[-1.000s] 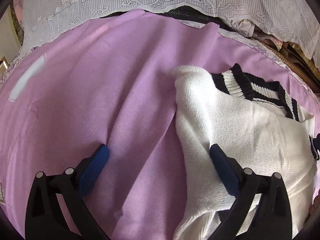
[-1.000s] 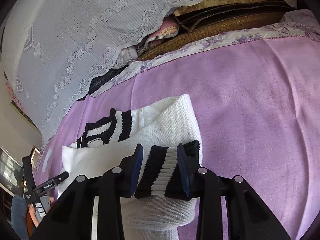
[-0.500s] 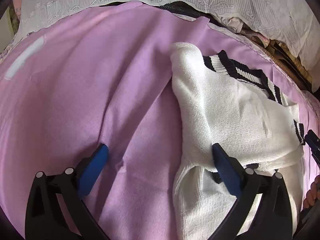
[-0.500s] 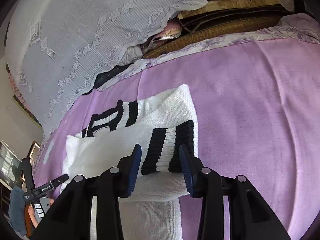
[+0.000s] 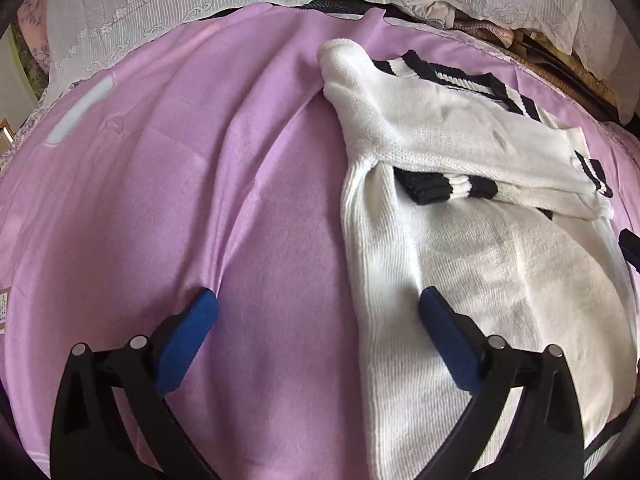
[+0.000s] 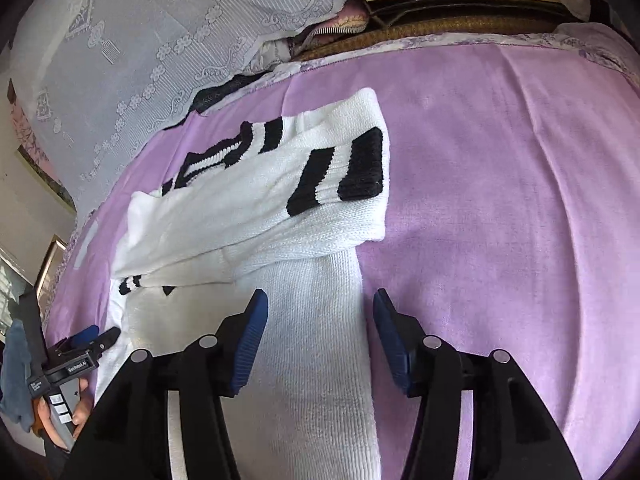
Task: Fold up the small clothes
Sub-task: 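Grasp the striped hem with both grippers and lift it toward the collar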
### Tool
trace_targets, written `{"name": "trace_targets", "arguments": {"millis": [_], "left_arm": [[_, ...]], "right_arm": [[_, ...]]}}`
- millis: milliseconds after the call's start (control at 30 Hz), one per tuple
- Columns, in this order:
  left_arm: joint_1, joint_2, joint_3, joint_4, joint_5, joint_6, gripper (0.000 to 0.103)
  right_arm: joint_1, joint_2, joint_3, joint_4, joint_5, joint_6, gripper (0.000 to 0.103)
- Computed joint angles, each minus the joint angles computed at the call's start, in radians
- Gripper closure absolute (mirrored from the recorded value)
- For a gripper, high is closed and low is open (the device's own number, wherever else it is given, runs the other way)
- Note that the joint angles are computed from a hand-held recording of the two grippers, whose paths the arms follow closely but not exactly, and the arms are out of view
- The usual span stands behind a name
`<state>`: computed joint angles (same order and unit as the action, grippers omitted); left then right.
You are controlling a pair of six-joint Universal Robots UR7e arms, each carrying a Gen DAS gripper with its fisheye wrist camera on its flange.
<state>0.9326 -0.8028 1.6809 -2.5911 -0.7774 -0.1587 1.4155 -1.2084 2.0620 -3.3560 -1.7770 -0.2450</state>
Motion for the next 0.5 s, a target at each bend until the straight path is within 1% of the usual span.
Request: {"name": "trace_targets", "arguments": {"millis": [67,133,200,233,300,333,433,500], "left_arm": [[-0.005,-0.054,0.055,0.006,-0.072,-0.007,0.005],[-0.019,-0.100,0.121,-0.012,-0.137,0.020,0.005],[-0.039,-0.132,0.187,-0.031,-0.152,0.047,0.005],[-0.047,-0.145,0.216,-0.034,-0.161,0.056,0.005],[-0.066,-0.168,0.271,-0.050,-0.159,0.065,0.005],[-0.072,-0.183,0.296,-0.061,-0.166,0.068,0.005],[-0.066,-0.240,0.350,-0.075,-0.247,0.048,0.005],[-0.052,-0.272,0.375,-0.093,-0.306,0.036,0.005]], "right_arm": [[0.006,-0.038,0.055,-0.028,-0.001,-0.018,0.048],[0.001,-0.077,0.123,-0.068,0.013,-0.036,0.048],[-0.013,-0.119,0.196,-0.094,0.029,-0.044,0.048],[-0.026,-0.140,0.239,-0.118,0.048,-0.050,0.048],[-0.049,-0.175,0.310,-0.147,0.066,-0.057,0.048],[-0.063,-0.192,0.349,-0.167,0.080,-0.060,0.048],[-0.105,-0.232,0.450,-0.232,0.133,-0.067,0.047],[-0.154,-0.261,0.510,-0.254,0.209,-0.065,0.046]]}}
